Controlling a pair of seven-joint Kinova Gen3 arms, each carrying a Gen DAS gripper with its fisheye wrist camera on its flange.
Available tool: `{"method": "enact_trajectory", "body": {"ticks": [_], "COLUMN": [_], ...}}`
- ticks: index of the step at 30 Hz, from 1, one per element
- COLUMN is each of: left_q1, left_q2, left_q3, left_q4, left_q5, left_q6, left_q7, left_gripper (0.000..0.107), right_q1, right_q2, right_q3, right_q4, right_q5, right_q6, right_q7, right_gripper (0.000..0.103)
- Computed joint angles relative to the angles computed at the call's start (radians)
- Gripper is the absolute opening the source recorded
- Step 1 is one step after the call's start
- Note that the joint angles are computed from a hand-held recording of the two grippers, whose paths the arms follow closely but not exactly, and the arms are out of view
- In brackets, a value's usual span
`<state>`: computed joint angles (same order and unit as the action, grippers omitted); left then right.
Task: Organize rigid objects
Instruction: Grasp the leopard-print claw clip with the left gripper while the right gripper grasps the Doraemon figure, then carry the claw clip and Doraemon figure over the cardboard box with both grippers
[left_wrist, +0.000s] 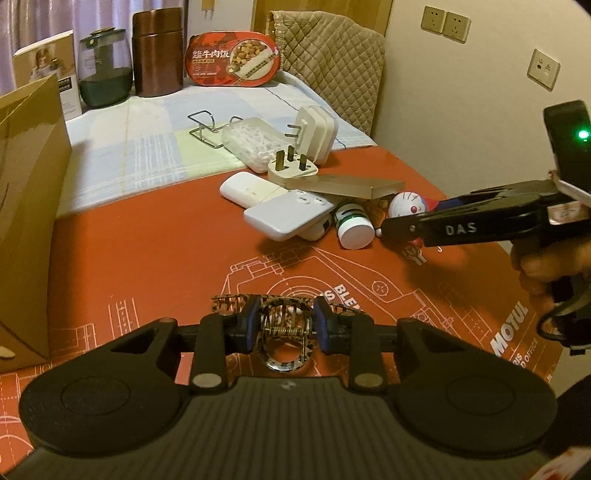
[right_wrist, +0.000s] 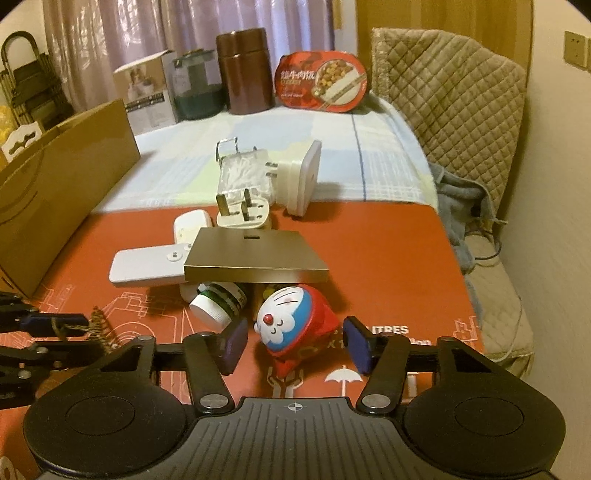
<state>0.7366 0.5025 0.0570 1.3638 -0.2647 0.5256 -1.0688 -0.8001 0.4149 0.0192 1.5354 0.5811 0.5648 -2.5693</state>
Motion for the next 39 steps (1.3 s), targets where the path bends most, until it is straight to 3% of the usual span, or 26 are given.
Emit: {"method": "enact_trajectory", "body": {"ticks": [1,14,19,25,34,39], "left_q1": [-0.001,-0.004,0.003,0.007,0.002,-0.012], "left_q2": [-0.004,-0.059,-0.09,-0.125,-0.183,-0.208], "left_q3": [0.0,0.004,-0.002,-0.006,-0.006,0.0], "left_q4": [0.004,0.049,0.068,0.094,0.151,0.171], "left_q5": [0.003,-0.002,-0.026,-0.065,-0.131,-0.158], "left_q6": [-0.001,0.006,0.012,0.015,-0.008,-0.015], "left_q7": [0.003,0.04,0.071,0.118,0.197,0.24], "left_gripper": [0.025,0.025,0.025,0.025,0.025,0.025], "right_q1": [0.002,0.034,0.072,0.04,0.127,0.103], "right_q2": [0.002,-0.087,-0.114,-0.131,-0.17,-0.142], "right_q3": [0.0,-0.081,-0.129,-0.123,-0.175,-0.154], "right_q4": [-0.002,0.032,0.025,0.006,0.044,-0.016], "right_q5": [-0.004,-0.109,-0.184,-0.174,-0.309,-0.299], "right_q6": [0.002,0.106,0.132,0.18,0.022,-0.005], "right_q7": [-0.002,0.005,0.064,0.054,0.094,0.123], "right_gripper": [0.043,0.042,0.042,0.042,0.042,0.042]}}
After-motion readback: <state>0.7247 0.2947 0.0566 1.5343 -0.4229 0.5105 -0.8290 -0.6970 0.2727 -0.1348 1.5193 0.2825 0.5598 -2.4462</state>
